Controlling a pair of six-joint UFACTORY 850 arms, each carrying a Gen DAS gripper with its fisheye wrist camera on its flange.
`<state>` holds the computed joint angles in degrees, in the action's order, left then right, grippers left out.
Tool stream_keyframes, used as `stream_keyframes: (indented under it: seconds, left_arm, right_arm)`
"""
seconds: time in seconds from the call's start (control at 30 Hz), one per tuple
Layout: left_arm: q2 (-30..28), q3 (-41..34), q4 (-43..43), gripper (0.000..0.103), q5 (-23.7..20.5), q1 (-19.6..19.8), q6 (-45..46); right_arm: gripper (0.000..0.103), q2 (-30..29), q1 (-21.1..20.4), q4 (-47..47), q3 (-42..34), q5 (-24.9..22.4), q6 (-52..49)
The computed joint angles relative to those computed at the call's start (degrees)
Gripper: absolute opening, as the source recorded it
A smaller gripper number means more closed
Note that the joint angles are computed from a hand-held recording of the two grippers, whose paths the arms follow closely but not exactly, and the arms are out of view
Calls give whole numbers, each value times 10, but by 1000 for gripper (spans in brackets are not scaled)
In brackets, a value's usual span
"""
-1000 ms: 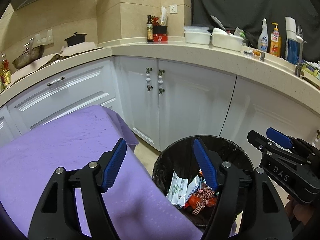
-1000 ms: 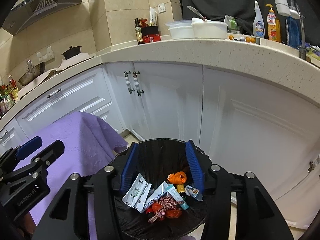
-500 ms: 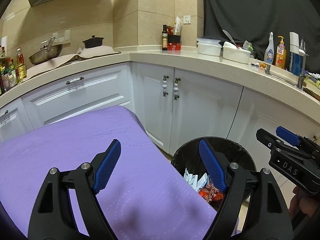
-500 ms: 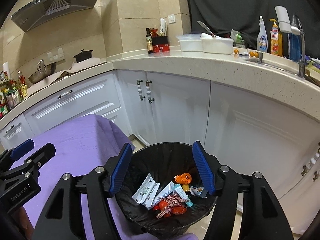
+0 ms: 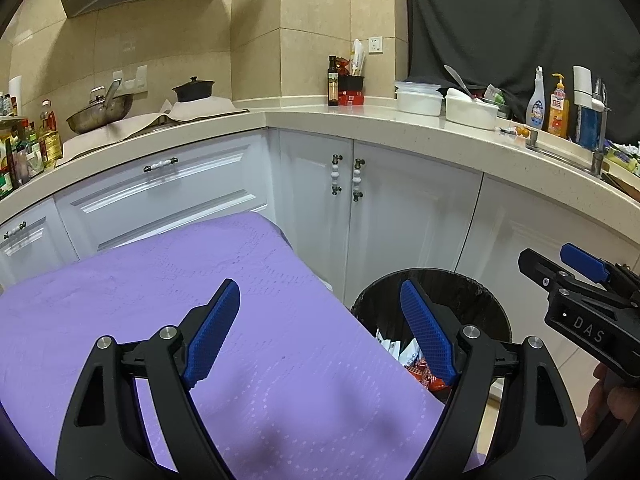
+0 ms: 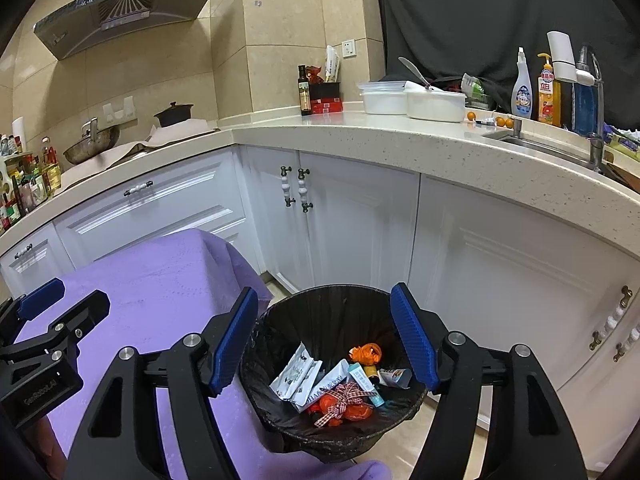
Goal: Collect trash
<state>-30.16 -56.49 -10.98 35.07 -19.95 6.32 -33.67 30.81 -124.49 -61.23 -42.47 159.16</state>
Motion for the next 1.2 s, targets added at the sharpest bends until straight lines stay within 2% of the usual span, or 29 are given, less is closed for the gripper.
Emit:
stream_keyframes:
  seconds: [1.2]
  left_arm:
    - [-11, -11, -4, 81, -13, 5, 0]
  right_arm:
    - [68, 4, -2, 7, 9, -2, -3]
